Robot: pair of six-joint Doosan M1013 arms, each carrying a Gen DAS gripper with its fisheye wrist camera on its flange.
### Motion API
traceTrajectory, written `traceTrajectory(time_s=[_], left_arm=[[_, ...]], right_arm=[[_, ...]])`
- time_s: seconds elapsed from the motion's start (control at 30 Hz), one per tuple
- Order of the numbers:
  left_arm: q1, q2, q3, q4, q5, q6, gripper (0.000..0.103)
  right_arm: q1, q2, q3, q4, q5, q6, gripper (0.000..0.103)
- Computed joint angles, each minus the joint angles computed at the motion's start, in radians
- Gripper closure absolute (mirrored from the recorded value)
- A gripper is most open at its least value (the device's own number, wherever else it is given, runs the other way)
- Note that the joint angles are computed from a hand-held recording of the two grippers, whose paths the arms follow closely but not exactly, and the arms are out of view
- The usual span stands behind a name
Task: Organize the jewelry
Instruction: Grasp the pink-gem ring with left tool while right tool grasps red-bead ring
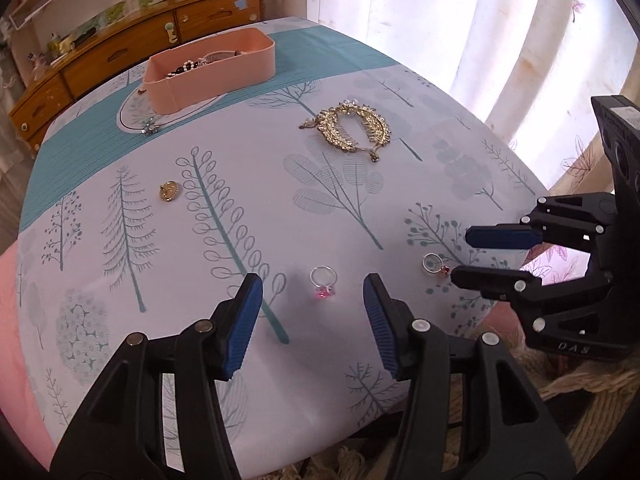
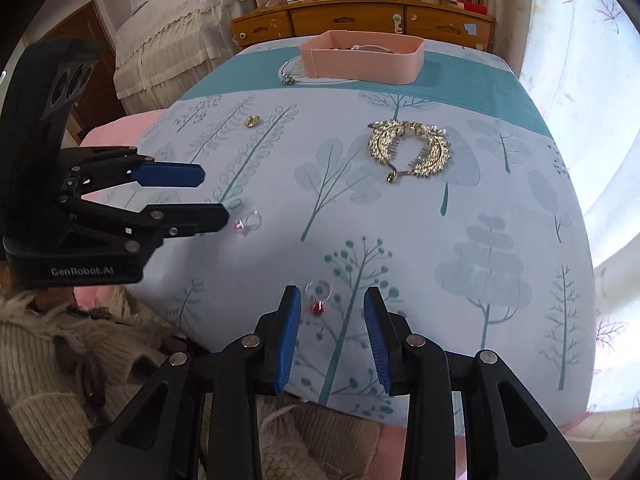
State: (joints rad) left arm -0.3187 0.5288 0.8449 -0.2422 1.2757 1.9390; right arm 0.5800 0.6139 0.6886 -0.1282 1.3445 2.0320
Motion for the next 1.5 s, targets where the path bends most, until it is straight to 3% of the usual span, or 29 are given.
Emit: traceTrajectory(time_s=[0.37, 0.6, 0.67, 0.73, 0.9, 1.5], left_arm=[[-0.005, 0.015, -0.001, 0.043, 0.011, -0.109, 0.054], [-0.007, 0.022, -0.004, 0.042, 0.024, -0.124, 0.065], [-0.010, 0.021, -0.002, 0.049, 0.020, -0.124, 0.068], [-0.012, 0.018, 0.001, 0.051, 0.017, -0.123, 0.081], [-0.014, 0.014, 0.007, 0.065, 0.012, -0.129, 0.097], [-0.003, 0.006, 0.015, 0.077, -0.023, -0.160, 0.097]], right_arm=[[0.025, 0.018, 0.000, -0.092, -0.006, 0.001, 0.080], [0.040, 0.029, -0.009, -0.142, -0.011, -0.031, 0.085], [0.041, 0.026, -0.002, -0.143, -0.020, -0.036, 0.087], [0.045, 0.025, 0.002, -0.150, -0.025, -0.046, 0.092], [0.047, 0.022, 0.010, -0.155, -0.037, -0.047, 0.095], [0.038, 0.021, 0.010, -0.157, -0.046, 0.004, 0.095]])
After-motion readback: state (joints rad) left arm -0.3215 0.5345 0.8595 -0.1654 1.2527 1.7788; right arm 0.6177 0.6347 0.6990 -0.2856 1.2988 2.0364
